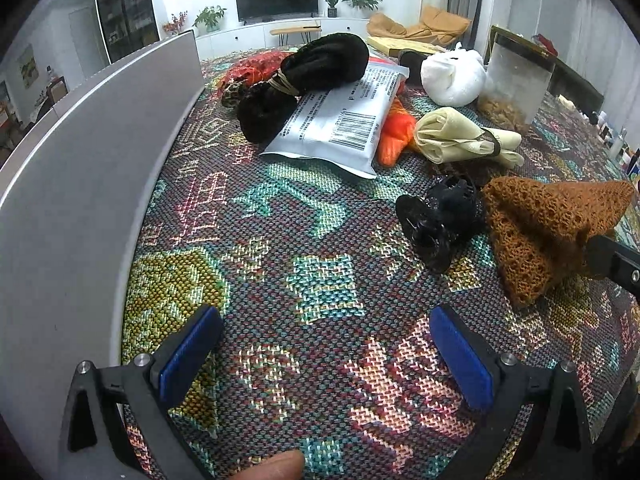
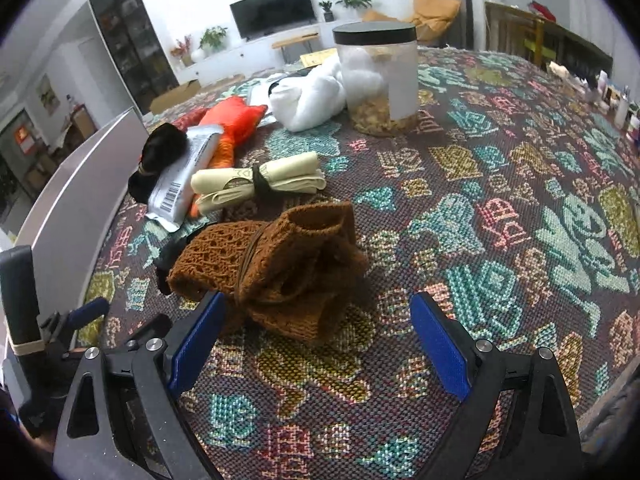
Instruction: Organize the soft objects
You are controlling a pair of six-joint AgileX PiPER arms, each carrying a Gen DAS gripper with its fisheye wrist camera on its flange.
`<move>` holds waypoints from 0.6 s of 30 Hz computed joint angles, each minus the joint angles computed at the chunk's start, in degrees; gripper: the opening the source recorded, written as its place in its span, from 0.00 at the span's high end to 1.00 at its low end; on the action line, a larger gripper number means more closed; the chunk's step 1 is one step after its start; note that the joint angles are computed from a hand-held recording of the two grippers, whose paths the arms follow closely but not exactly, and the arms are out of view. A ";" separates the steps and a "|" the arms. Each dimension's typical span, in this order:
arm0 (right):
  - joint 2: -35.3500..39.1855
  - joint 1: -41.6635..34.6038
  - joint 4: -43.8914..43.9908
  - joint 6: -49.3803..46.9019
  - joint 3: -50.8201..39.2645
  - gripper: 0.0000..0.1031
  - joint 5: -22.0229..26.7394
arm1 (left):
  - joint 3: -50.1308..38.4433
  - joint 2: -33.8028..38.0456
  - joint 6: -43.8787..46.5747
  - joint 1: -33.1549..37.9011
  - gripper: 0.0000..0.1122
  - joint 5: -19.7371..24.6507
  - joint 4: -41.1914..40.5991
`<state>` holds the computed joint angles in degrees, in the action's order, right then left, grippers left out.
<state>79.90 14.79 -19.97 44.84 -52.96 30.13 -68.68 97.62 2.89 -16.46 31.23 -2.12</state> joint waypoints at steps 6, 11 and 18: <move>0.29 0.30 -1.25 1.08 -0.76 0.09 1.13 | 0.81 -0.53 1.77 0.66 0.08 -0.48 -1.30; 0.27 0.53 -1.98 1.46 -1.18 0.09 1.91 | 0.71 -0.47 1.55 0.57 0.08 -0.45 -1.15; 0.29 1.17 -3.13 1.88 -1.55 0.09 2.67 | 0.82 -0.53 1.54 0.56 0.08 -0.54 -1.15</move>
<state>80.19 15.96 -23.10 46.73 -54.51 32.80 -67.87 97.09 4.43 -15.90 30.69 -3.27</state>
